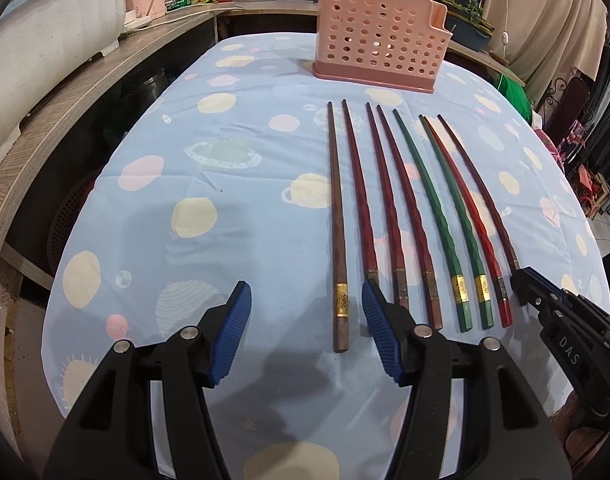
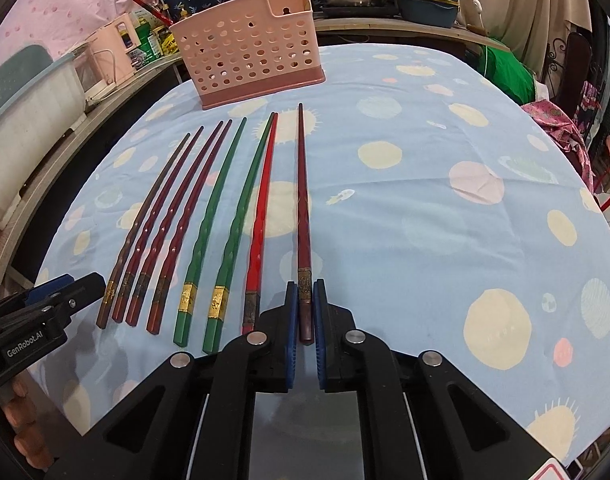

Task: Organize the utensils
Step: 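Grasp the brown chopstick with the left tool while the right tool grasps a dark-red chopstick, then lift both held chopsticks up toward the pink basket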

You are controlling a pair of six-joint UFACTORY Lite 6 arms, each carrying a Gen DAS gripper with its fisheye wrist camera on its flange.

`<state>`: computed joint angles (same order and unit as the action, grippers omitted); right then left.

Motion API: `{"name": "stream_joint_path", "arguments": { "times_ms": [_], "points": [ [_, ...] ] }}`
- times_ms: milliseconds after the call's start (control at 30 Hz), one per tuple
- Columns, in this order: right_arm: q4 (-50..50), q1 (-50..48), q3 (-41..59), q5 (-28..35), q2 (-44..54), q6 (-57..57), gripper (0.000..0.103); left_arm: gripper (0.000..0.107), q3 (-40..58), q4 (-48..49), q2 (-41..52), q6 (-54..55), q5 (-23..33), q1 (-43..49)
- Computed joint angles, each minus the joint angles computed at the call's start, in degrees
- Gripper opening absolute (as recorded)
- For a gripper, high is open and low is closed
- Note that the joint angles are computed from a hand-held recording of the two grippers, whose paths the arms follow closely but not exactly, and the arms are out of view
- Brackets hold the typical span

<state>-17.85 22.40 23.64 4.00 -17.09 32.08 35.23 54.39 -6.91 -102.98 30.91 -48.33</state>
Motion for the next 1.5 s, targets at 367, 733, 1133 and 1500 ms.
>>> {"name": "stream_joint_path", "arguments": {
  "times_ms": [367, 733, 1133, 1500],
  "points": [
    [-1.17, 0.04, -0.15, -0.10, -0.07, 1.18, 0.007, 0.054, -0.60, 0.18, 1.62, -0.52, -0.89, 0.36],
    [-1.16, -0.01, -0.24, -0.18, -0.12, 1.12, 0.007, 0.032, -0.70, 2.20, 2.27, -2.35, 0.26, -0.48],
    [12.82, -0.72, -0.59, 0.68, -1.43, -12.98, 0.007, 0.009, -0.18, -0.24, 1.88, 1.39, -2.24, 0.42],
    [27.65, -3.15, -0.10, 3.80, -7.20, -28.76, 0.007, 0.008, 1.19, -5.28, -2.45, 7.19, -0.44, 1.11]
  ]
}}
